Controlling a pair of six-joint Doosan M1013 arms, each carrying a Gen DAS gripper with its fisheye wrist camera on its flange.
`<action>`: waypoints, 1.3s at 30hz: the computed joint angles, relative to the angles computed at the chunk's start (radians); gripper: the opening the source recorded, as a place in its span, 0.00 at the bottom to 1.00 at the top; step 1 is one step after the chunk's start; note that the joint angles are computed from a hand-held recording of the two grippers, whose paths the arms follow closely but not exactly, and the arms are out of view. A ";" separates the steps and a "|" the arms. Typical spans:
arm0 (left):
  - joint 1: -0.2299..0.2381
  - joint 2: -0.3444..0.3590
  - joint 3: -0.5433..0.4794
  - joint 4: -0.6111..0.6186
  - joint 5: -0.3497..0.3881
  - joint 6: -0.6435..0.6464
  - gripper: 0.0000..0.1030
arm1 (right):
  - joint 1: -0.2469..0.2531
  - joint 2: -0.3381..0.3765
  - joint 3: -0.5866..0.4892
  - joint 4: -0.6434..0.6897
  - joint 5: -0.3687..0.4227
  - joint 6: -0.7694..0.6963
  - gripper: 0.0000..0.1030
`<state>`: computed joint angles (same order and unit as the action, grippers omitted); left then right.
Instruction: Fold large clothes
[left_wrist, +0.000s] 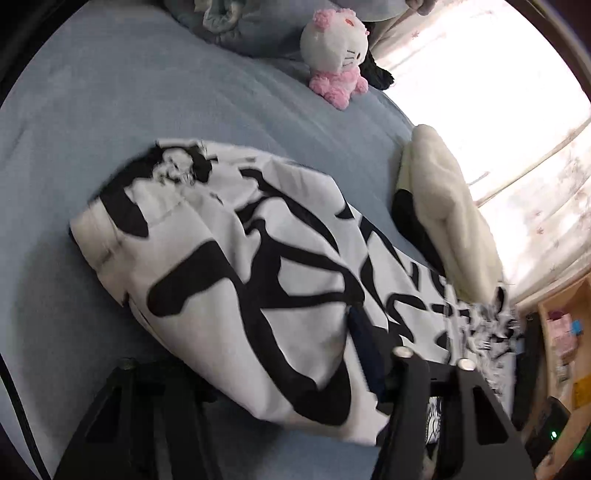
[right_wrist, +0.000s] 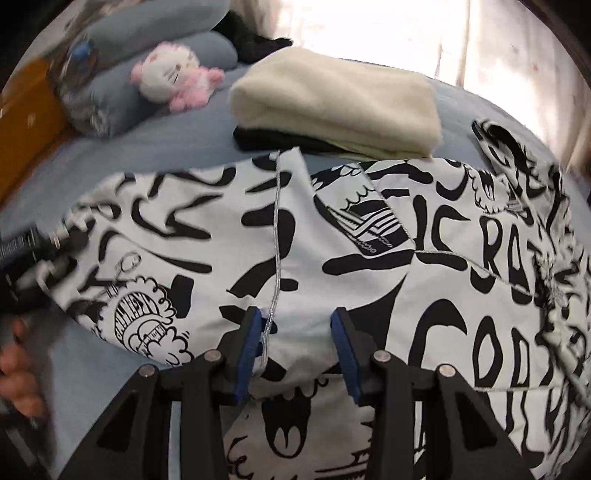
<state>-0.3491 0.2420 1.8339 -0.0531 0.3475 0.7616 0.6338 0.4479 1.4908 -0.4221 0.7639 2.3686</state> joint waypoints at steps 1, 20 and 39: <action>-0.011 0.003 -0.015 0.123 0.035 -0.102 0.34 | -0.001 0.001 0.001 0.007 0.000 -0.004 0.39; -0.279 -0.039 -0.199 0.766 0.345 -0.320 0.07 | -0.087 -0.113 0.110 0.370 -0.088 -0.185 0.40; -0.541 0.193 -0.464 0.283 0.412 0.185 0.07 | -0.293 -0.475 0.496 0.202 -0.071 0.149 0.41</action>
<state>-0.8897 0.4353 1.3698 0.2296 0.7597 0.9467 0.3407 -0.0275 1.9872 -0.2200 0.6931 2.5172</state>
